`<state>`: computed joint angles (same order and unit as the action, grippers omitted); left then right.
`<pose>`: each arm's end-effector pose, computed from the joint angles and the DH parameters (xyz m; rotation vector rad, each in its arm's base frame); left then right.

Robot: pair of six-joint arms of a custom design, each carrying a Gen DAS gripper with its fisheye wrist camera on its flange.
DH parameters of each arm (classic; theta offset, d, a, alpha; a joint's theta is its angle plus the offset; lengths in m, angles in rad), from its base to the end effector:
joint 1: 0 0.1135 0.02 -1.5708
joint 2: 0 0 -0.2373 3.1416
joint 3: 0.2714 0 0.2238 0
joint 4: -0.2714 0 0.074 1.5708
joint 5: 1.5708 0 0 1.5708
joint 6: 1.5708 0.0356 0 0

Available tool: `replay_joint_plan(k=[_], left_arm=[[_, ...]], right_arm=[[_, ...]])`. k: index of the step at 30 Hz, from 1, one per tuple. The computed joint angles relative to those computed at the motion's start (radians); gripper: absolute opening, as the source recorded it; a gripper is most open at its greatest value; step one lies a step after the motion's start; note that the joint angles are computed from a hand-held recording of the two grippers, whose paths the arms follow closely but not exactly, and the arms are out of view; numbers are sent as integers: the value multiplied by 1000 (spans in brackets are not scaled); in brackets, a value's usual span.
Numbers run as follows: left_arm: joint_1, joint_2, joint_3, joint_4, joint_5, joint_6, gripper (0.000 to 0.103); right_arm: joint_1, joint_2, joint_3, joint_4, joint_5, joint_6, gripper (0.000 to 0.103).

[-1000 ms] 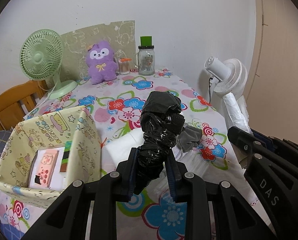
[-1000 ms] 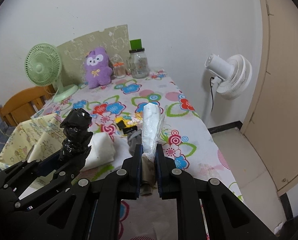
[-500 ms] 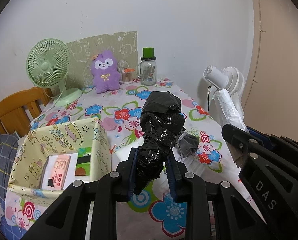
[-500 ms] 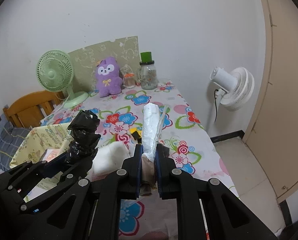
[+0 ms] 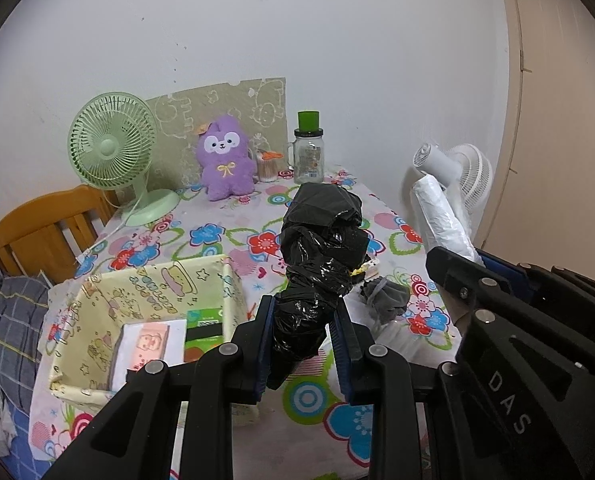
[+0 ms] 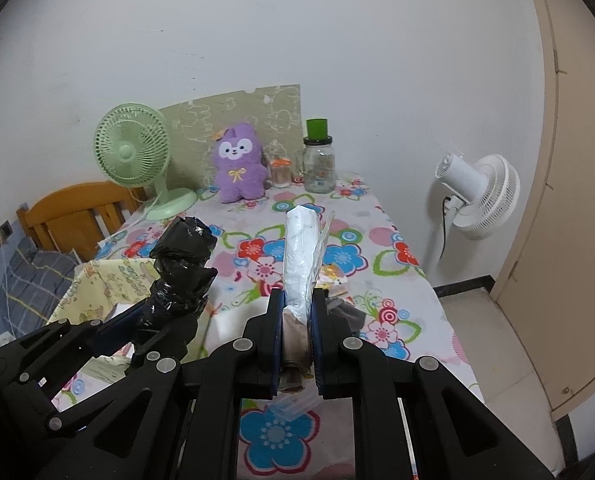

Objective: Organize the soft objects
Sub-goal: 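Lift the black bag and white roll and carry them toward the box, then lower the black bag with the left tool while the right tool lowers the white roll into the box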

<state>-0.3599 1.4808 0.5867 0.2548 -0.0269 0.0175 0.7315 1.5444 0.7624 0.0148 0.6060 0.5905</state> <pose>0.2516 -0.0936 0.1539 0.4007 2.1779 -0.1603 0.2244 0.1742 0.1697 0.1340 2.1740 0.0304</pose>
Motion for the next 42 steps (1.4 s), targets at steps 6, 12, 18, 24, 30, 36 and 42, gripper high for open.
replay_joint_plan(k=[6,12,18,24,30,36,42], left_arm=[[42,-16,18,-29,23,32,27],[89,-10,34,-33,50,62,27],[134,19,57,-36,83,80,27],[179,45,78,-43,110,101,27],[223,66,91,-42,136,119,27],[274,96,106,-40,167,135,27],[327,145,138,-47,192,150,27]], right_arm=[[21,38,62,-17,10,-2,15],[33,80,127,-43,10,-7,15],[41,143,202,-64,-2,-21,15],[44,200,265,-75,-20,-21,15],[53,255,324,-82,-31,-20,15],[61,313,387,-91,-45,-23,15],[74,376,459,-106,-62,-28,15]])
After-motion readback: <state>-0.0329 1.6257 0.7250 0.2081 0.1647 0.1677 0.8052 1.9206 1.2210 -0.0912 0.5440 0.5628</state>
